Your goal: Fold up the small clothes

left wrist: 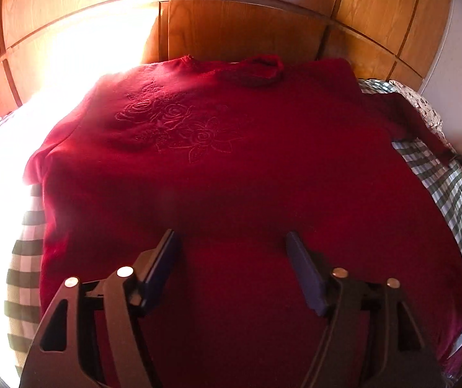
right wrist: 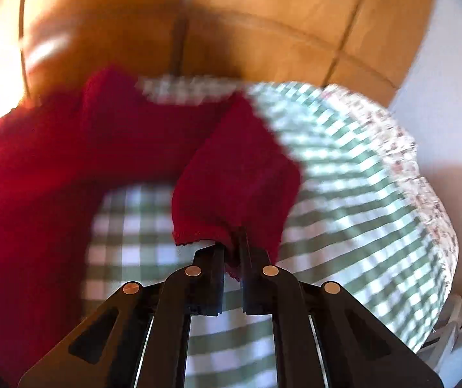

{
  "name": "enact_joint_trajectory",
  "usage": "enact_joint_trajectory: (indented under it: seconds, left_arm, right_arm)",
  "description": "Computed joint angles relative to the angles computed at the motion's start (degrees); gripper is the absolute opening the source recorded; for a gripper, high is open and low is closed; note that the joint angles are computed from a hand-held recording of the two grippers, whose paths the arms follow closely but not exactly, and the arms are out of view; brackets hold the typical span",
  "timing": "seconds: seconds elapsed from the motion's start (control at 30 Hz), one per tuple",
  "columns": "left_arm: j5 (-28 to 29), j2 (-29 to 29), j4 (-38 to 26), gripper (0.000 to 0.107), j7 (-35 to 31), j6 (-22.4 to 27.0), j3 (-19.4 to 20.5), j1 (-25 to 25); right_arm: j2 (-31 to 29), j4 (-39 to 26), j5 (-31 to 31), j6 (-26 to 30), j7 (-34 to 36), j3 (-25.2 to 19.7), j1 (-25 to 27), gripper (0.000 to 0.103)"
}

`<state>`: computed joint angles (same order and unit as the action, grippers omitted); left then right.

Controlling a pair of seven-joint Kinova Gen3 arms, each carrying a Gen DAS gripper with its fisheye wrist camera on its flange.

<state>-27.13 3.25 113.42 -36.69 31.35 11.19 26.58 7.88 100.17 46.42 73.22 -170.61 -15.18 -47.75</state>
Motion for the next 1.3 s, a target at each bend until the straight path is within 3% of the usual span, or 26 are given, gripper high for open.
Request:
enact_joint_trajectory:
  seconds: [0.13,0.33,0.57,0.7,0.73,0.83,0.9,1.0,1.07,1.13,1.23,1.3]
  left_arm:
    - [-0.8,0.4,0.6,0.074,1.3,-1.7,-0.3,0.1]
    - [1.7,0.2,0.6,0.074,-1.3,-2.6,-0.6,-1.1]
    - [1.5,0.5,0.0,0.075,-1.1,-1.5,-0.7,-0.9]
    - [1.1,0.7,-0.4,0.075,-1.0,-0.8,-0.8,-0.6]
    - [1.0,0.8,-0.5,0.075,-0.9,-0.7,-0.8,-0.6]
    - [0.2,1.0,-0.6,0.076,0.3,-0.5,-0.9,-0.1]
    - [-0.7,1.1,-0.6,0.076,1.5,-0.5,-1.0,0.3]
    - [-1.1,1.1,-0.4,0.077,2.0,-0.7,-1.1,0.4]
    - [-1.0,1.1,-0.4,0.076,2.0,-0.8,-1.1,0.3]
    - [-1.0,1.1,-0.4,0.077,2.0,-0.8,-1.1,0.3]
    - [-0.3,0.9,-0.1,0.077,1.4,-1.5,-1.1,0.0]
    - [-0.1,0.8,0.2,0.077,1.4,-2.0,-1.1,-0.1]
  right_arm:
    - [-8.9,-0.2,2.7,4.9,-3.9,-1.8,1.9,0.006]
    - [-15.4,-1.0,4.3,10.1,-5.6,-2.6,8.5,0.002]
    - [-12.2,2.1,-2.8,3.5,-2.5,3.7,20.3,0.002]
    - [-10.5,6.4,-5.7,-4.2,-2.6,5.3,25.2,0.002]
    - [-10.6,6.8,-5.9,-4.7,-3.6,3.8,26.9,0.008]
    - [-13.8,10.4,-6.7,-8.4,-8.7,-2.8,33.2,0.075]
    - [-17.4,14.0,-7.9,-12.6,-11.0,-3.4,33.0,0.076]
    - [-21.4,19.0,-14.5,-19.6,-14.6,1.5,26.1,0.076]
    - [-22.5,21.9,-16.4,-24.3,-18.6,4.4,20.8,0.072]
    - [-20.7,23.7,-15.9,-28.9,-22.9,4.7,18.7,0.069]
    - [-17.2,24.4,-12.3,-33.7,-27.1,1.0,23.5,0.063]
    - [-14.1,21.7,-12.8,-32.5,-25.5,-2.1,28.1,0.047]
